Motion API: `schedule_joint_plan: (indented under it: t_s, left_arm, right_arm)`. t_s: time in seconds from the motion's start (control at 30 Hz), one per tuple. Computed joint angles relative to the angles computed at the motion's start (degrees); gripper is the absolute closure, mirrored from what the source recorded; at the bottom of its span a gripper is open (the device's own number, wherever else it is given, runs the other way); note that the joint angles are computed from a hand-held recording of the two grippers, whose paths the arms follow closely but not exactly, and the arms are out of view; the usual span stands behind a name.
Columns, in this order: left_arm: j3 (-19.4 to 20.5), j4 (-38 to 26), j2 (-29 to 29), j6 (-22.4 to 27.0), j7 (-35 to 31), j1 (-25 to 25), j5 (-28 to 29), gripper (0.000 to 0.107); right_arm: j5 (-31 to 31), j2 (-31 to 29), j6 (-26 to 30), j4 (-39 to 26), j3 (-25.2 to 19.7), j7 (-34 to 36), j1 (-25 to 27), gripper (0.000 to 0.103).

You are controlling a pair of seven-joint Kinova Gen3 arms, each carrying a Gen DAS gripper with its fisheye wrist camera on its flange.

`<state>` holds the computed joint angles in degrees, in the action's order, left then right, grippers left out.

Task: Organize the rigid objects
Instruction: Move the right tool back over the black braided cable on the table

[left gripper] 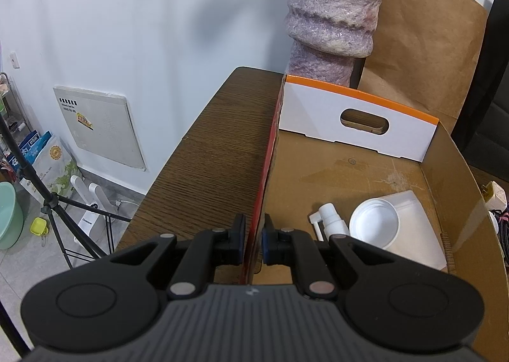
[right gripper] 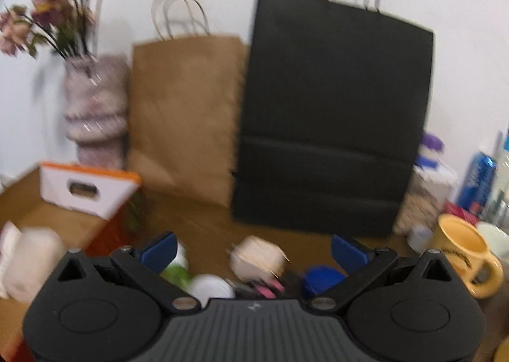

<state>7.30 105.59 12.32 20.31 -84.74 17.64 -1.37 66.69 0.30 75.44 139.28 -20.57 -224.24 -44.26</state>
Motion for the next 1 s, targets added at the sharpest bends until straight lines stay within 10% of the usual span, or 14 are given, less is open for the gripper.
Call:
schedule_joint_plan:
  t_s: [1.0]
  left_arm:
    - [-0.12, 0.1, -0.01, -0.14, 0.14, 0.11, -0.16, 0.096]
  right_arm:
    - [3.03, -0.87, -21.5, 6.39, 4.68, -4.82, 9.42, 0.0]
